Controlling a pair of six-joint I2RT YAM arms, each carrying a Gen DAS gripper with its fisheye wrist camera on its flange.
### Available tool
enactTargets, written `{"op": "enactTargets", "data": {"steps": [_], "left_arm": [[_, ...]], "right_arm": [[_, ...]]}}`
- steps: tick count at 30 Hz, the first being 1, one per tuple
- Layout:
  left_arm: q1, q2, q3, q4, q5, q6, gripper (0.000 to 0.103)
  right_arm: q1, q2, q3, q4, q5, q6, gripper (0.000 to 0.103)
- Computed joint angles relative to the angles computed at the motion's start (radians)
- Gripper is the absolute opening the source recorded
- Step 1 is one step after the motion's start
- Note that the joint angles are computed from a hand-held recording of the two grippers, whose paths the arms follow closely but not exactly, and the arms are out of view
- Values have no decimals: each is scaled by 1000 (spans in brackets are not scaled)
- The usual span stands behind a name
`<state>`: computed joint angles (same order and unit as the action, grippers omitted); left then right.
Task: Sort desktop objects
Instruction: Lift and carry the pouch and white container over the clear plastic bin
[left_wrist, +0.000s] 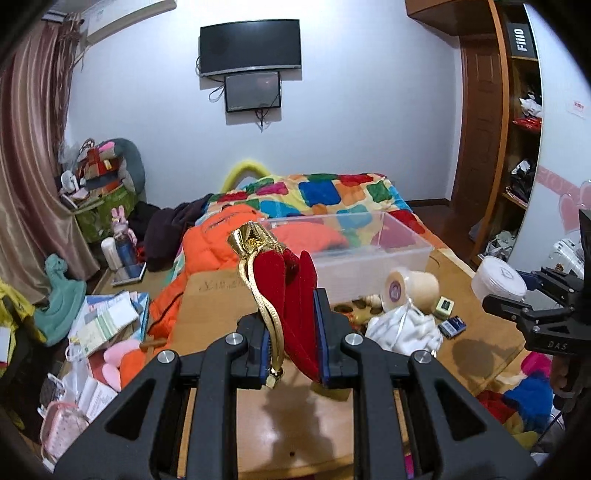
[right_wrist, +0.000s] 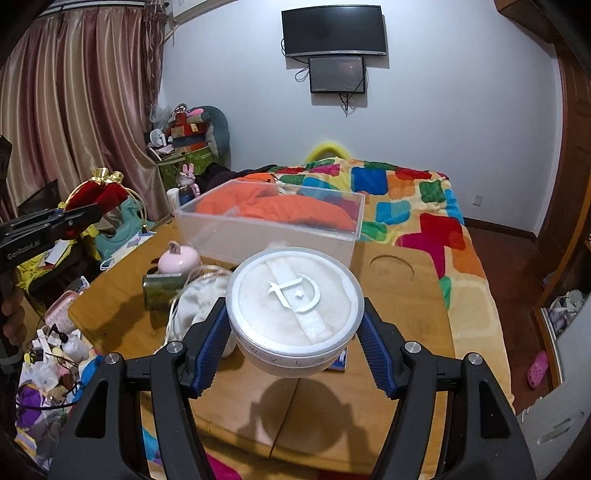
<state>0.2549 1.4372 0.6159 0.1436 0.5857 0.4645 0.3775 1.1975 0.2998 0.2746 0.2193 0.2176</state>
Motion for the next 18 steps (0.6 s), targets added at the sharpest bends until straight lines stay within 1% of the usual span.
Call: {"op": "enactTargets", "data": {"steps": [4, 7, 12, 18], "left_arm": [[-30, 21, 60, -35, -3, -10, 19], [-56, 38, 90, -28, -22, -24, 19], [-94, 83, 181, -64, -34, -43, 20], [-133, 159, 306, -121, -39, -65, 20]], "right_arm": [[-28, 6, 56, -37, -20, -33, 63], [-62, 20, 104, -64, -55, -53, 63], [-99, 48, 188, -112, -89, -89, 63], [-154, 127, 306, -146, -148, -122, 63]]}}
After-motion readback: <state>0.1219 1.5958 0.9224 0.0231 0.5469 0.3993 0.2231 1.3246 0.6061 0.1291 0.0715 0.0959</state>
